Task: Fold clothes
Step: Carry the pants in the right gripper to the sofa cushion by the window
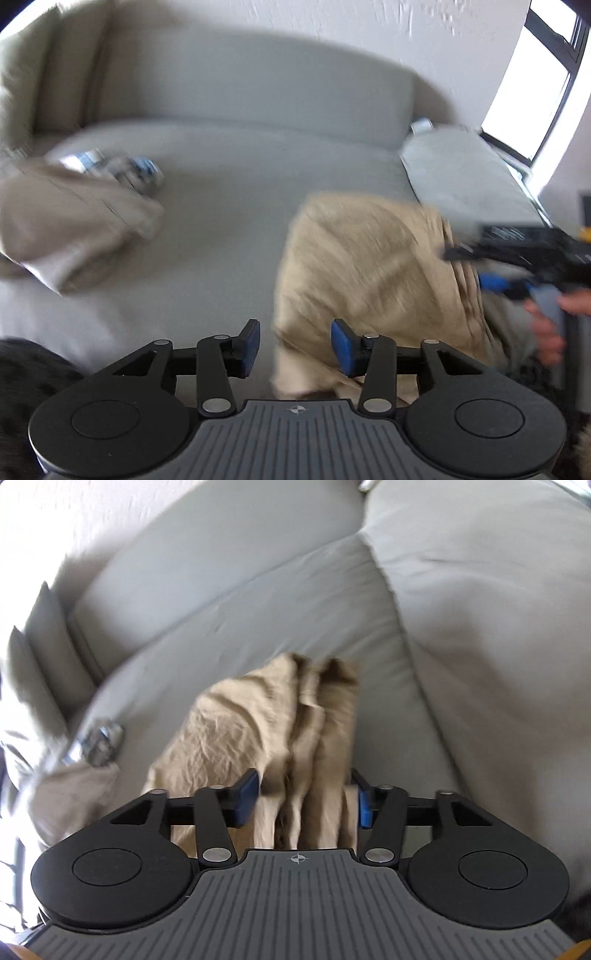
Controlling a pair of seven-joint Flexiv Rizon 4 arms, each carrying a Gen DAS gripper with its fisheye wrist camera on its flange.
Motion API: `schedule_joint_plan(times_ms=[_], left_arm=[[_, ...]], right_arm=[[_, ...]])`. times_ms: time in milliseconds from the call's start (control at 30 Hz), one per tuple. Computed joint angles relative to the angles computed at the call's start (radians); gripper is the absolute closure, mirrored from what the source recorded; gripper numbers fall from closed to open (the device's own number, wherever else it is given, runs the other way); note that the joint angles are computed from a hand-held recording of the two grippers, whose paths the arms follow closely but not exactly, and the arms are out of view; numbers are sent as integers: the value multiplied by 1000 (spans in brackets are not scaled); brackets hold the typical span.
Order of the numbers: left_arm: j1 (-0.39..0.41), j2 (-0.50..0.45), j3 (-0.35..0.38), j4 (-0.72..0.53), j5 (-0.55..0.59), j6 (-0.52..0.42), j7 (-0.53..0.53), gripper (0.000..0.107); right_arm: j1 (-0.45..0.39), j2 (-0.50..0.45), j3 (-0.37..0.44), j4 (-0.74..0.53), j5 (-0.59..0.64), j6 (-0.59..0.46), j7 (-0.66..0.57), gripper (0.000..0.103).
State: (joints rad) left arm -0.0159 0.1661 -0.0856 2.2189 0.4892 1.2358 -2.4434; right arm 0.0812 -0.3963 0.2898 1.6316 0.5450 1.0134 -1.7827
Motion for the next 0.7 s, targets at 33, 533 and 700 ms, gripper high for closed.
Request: schedule_joint_plan(times_ms=[33, 533, 700], left_arm=[[17, 18, -14, -12, 51, -14, -37, 65], [-62, -139, 78, 14, -281, 73, 277, 47], [-77, -141, 77, 14, -288, 71, 348, 67]], right_arm=[[-22, 19, 4, 11, 26, -5, -2, 35], [-76, 131, -61, 97, 331, -238, -51, 29], [-31, 114, -49, 115, 346, -125, -134, 44]])
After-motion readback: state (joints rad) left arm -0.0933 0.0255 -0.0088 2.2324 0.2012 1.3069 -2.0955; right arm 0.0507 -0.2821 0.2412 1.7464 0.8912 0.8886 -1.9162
